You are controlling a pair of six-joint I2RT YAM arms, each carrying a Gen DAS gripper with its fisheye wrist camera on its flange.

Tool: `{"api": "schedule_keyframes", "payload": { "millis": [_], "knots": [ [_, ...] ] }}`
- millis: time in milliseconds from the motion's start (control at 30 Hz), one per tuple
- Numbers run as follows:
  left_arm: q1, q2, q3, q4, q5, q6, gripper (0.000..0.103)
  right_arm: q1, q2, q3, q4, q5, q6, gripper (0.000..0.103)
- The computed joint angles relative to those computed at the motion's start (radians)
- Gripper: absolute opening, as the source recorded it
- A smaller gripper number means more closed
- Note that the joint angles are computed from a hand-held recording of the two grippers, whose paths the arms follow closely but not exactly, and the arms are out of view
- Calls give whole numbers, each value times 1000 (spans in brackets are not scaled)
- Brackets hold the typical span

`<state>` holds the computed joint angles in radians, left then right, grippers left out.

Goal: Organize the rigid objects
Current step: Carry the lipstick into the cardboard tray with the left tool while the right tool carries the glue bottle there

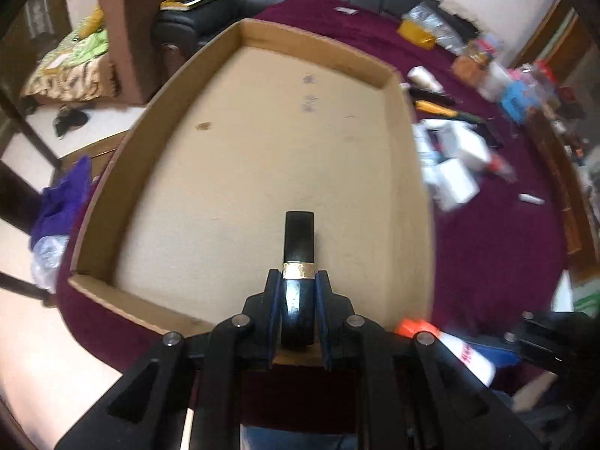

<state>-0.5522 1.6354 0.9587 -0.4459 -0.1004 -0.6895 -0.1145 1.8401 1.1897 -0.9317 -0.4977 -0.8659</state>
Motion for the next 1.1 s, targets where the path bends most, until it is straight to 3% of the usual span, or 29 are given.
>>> {"api": "schedule_keyframes", "payload": {
  "millis": [100, 167, 300, 467, 633, 767, 933, 1100],
  "knots": [
    [11, 11, 11, 1, -5, -8, 16, -14, 33, 55, -30, -50, 6, 27],
    [33, 22, 17, 11, 4, 1, 16, -62, -65, -15, -53, -81, -38, 27],
    [61, 30, 28, 22, -52, 14, 16, -18, -72, -9, 32, -130, 80, 27],
    [106, 57, 41, 24, -73, 25, 16, 115, -63, -90, 270, -53, 270, 27],
    [115, 55, 24, 30, -62, 34, 16, 179, -72, -193, 347, 47, 216, 27],
    [89, 54, 42, -10, -54, 39, 16, 132, -97, -141, 185, 85, 138, 27],
    [79, 61, 58, -29, -36, 42, 16, 49, 33, 69, -77, -15, 33, 27],
    [88, 81, 57, -19, -46, 39, 16, 77, 13, 11, 21, -12, 77, 28]
  ]
}}
